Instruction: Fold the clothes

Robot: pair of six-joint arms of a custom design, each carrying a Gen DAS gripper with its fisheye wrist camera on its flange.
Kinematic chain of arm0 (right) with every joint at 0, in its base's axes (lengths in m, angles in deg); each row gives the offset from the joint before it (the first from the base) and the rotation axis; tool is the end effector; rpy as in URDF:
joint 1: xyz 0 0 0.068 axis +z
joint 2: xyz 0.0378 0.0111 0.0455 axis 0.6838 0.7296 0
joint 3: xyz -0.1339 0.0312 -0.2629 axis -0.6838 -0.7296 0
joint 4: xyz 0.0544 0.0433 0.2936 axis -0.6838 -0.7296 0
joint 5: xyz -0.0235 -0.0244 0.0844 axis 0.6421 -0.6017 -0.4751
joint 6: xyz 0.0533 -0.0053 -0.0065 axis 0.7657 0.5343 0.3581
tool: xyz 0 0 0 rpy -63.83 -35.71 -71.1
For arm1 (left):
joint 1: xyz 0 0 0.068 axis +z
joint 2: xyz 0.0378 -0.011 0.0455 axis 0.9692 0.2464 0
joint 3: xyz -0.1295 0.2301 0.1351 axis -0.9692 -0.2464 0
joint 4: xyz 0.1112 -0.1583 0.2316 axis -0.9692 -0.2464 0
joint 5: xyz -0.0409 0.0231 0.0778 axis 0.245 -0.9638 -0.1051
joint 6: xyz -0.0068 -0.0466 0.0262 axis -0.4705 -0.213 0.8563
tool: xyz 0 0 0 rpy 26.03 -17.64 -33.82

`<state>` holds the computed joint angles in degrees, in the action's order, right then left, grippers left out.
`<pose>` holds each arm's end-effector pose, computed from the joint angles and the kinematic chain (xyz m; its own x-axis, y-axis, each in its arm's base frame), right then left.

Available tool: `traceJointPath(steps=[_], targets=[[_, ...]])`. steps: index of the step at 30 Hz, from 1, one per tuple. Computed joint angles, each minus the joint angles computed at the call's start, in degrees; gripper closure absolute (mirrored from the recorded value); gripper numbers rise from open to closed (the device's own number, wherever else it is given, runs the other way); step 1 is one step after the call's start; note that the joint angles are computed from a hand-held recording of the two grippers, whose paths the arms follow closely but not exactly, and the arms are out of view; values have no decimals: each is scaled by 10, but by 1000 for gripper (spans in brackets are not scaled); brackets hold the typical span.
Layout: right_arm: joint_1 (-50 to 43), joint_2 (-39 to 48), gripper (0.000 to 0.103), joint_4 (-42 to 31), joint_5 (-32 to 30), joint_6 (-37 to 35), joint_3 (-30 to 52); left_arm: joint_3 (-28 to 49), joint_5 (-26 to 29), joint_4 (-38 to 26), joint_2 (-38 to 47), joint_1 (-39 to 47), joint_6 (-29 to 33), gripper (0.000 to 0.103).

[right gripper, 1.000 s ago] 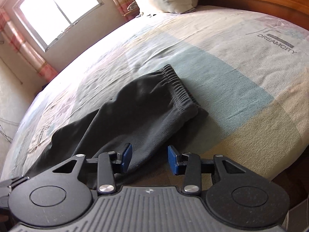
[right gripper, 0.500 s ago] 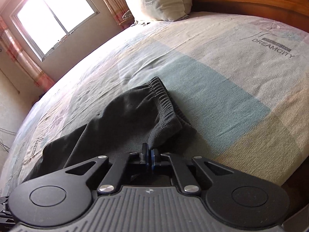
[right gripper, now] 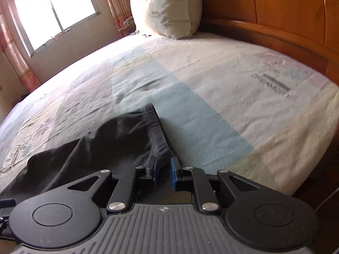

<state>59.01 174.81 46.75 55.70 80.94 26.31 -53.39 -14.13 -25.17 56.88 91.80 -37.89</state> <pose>0.3282 0.1000 0.0602 -0.6880 0.0112 -0.7257 -0.2668 0.9259 0.2673 0.2101 0.0500 0.0664 -0.7572 -0.0484 -0.6514 0.0331 0.9931 -0.1123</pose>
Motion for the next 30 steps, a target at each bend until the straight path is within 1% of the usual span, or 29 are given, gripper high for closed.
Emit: traceJointPath(steps=[2,5,7,8,10,11,12,13,14,15,16,17,18,19,20,21,22,23,24,26,27,29,30], targets=[[18,-4,80,0,-8,-32,19,34,25,0,29,5,-5,23],[53,35,78,-9,-14,-84,83,97,84,14,102,4,-35,23],[70,80,78,-38,-21,-107,147,150,131,13,168,4,-70,23],[75,106,78,-57,-29,-113,182,171,142,23,199,2,-91,23],[82,151,78,-92,-33,-126,242,197,132,79,259,0,-134,23],[84,169,78,-105,-21,-137,262,213,105,90,284,-2,-153,23],[84,185,78,-114,-6,-148,275,228,96,94,305,2,-164,27],[80,200,79,-117,13,-161,284,229,118,128,322,15,-171,24],[74,214,83,-115,34,-176,289,230,121,139,325,21,-172,25],[57,225,90,-99,16,-181,287,232,113,131,321,21,-168,25],[38,228,92,-91,-19,-169,283,233,95,122,313,16,-162,25],[25,224,101,-99,-41,-149,282,232,73,113,303,10,-163,24],[20,216,103,-108,-47,-138,279,230,49,104,294,5,-165,25],[26,203,100,-106,-37,-138,269,226,53,102,287,7,-172,25],[36,190,86,-95,-24,-141,256,219,72,108,282,10,-179,25],[46,177,78,-84,-12,-145,244,211,94,117,279,12,-184,23],[54,169,71,-77,-14,-150,237,207,110,123,279,11,-181,22],[62,166,71,-77,-26,-155,238,204,124,128,281,9,-176,21],[71,167,71,-82,-39,-161,244,205,123,128,285,2,-167,20],[90,192,71,-103,-38,-172,280,209,113,126,295,-15,-146,20],[99,208,71,-117,-34,-177,302,216,91,125,304,-21,-145,20],[103,247,72,-144,-14,-173,352,226,78,137,324,-13,-164,21],[98,261,73,-141,-15,-165,364,228,86,138,323,-7,-177,21]])
